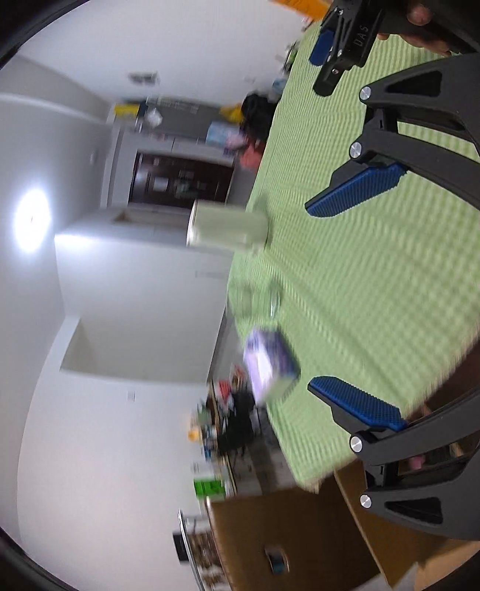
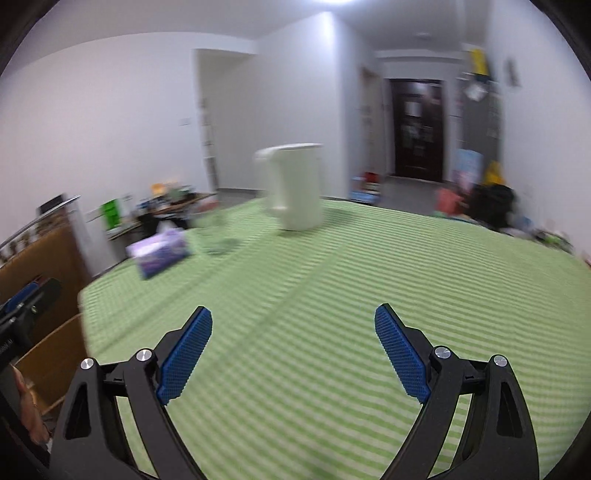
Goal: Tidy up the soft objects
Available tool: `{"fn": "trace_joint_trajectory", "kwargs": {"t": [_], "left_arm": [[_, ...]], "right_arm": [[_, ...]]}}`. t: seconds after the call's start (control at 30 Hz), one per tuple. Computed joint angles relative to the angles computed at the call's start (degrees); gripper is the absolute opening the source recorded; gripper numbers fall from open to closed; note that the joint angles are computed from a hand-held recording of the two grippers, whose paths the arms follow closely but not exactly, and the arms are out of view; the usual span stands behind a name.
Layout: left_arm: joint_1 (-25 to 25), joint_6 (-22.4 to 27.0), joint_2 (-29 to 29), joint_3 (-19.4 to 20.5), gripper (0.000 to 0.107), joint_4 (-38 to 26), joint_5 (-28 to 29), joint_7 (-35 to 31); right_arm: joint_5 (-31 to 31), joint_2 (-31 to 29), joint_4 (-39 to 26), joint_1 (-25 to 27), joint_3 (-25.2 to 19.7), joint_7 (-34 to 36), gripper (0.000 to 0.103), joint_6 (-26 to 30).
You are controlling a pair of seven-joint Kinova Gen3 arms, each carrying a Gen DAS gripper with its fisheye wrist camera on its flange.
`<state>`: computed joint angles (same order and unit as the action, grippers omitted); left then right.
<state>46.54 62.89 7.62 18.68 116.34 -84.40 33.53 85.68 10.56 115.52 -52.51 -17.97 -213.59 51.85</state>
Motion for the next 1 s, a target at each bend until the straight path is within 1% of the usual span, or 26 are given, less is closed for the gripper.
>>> {"fn": "trace_joint_trajectory", "kwargs": {"t": [0.07,0.1,0.17,0.3,0.4,0.57,0.83,0.93,1.0], "left_arm": [[-0.5,-3.4,1.6,-0.1,0.085,-1.7,-2.0,-0.9],[-0.5,-5.0,2.3,-0.3,0.085,-2.6,-2.8,-1.6],[-0.2,-7.5,3.8,-0.7,0.085,-4.4,-4.1,-3.1],[1.3,-9.8,6.1,-1.6,0.085,-6.6,-5.4,-4.2],[2.9,-9.7,7.2,-2.2,0.085,-7.6,-5.0,-4.4],[5.1,-8.1,6.9,-2.7,0.085,-7.7,-3.1,-5.1],[7.4,-3.3,5.3,-1.9,0.085,-7.1,-0.6,-6.3],[8.4,-0.9,4.8,-1.1,0.085,-7.5,1.4,-7.4],[9.8,1.9,4.5,-0.4,0.085,-7.9,4.0,-8.0]], "right_arm": [[-2.4,-1.6,2.5,-0.9,0.6,-1.6,0.086,2.9],[-4.2,-2.3,3.8,-0.3,-0.4,-2.4,0.086,4.6],[-7.2,-3.7,6.2,-0.2,-0.9,-4.2,0.086,7.0],[-10.2,-6.1,9.2,0.5,-2.0,-6.1,0.086,8.0],[-11.2,-7.4,10.3,0.9,-3.0,-6.1,0.086,8.5],[-10.3,-8.1,10.9,1.3,-4.1,-6.5,0.086,7.8],[-9.9,-8.9,10.9,0.6,-5.3,-6.3,0.086,7.7],[-9.8,-9.7,11.4,0.1,-6.0,-6.4,0.086,7.4],[-10.1,-10.1,11.5,-0.4,-6.6,-5.9,0.086,7.7]]}}
